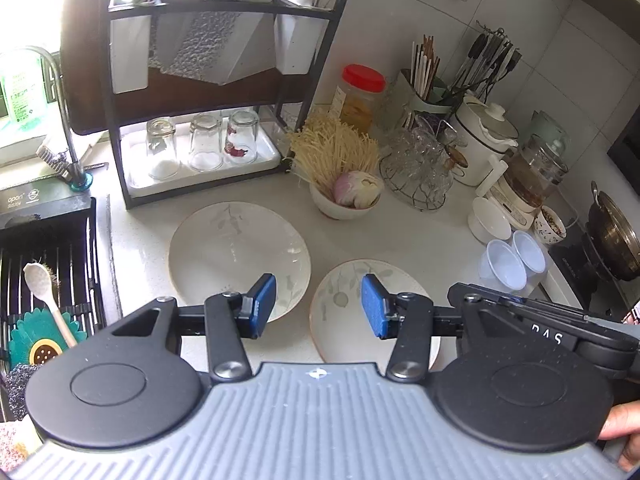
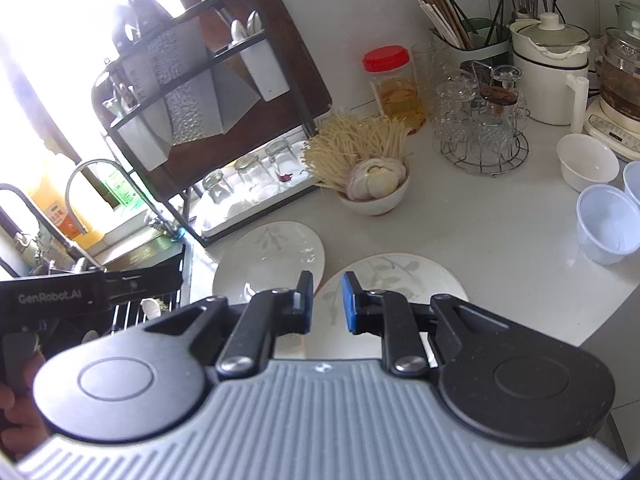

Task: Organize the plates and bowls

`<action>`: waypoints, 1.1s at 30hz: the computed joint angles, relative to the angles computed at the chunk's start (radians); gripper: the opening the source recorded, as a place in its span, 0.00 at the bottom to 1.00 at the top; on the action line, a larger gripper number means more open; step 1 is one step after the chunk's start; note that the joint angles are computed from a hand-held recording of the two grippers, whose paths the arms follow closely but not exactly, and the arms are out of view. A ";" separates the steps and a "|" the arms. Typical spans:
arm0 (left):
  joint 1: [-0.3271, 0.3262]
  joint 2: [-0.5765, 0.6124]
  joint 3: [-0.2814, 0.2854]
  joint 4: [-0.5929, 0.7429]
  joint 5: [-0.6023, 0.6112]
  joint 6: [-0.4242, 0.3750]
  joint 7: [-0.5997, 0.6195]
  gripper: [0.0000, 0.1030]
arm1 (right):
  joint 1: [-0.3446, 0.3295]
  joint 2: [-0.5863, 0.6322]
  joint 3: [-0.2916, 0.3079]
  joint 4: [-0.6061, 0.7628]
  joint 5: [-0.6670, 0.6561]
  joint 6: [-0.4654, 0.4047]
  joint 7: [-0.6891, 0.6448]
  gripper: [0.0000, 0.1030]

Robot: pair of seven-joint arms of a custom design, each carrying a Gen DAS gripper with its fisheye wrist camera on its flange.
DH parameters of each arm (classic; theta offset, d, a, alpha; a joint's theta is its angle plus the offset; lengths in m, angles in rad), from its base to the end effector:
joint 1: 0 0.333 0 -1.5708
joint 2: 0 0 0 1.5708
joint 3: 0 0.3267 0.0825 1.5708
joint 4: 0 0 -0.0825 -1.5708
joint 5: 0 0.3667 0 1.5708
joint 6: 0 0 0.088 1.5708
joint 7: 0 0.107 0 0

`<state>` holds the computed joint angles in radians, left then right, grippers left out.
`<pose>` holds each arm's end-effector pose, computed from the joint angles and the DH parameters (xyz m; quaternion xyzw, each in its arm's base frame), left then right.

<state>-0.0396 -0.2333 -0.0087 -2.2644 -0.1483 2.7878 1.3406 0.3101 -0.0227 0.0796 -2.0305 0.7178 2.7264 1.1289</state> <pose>0.5069 -0.0181 0.5631 -0.7472 0.5510 -0.3234 0.1831 0.5411 0.1961 0.5501 -0.7269 0.5506 -0.0704 0.4044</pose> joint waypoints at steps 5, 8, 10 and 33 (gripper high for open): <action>-0.010 -0.043 0.036 -0.056 -0.043 -0.004 0.075 0.52 | 0.021 -0.027 0.016 -0.045 -0.035 0.019 0.065 0.19; -0.004 -0.076 0.051 -0.093 -0.048 0.002 0.095 0.52 | 0.035 -0.037 0.021 -0.065 -0.052 0.028 0.084 0.19; -0.002 -0.091 0.069 -0.112 -0.063 0.016 0.103 0.52 | 0.040 -0.034 0.024 -0.066 -0.085 0.028 0.110 0.19; 0.137 0.141 0.017 0.055 0.012 0.035 -0.092 0.61 | -0.008 0.253 0.038 0.271 -0.120 -0.108 0.089 0.19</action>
<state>0.0972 -0.0927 0.0087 -2.2093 -0.1365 2.8226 1.2489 0.3024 0.2299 0.1180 -1.7596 0.5981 2.6185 1.2175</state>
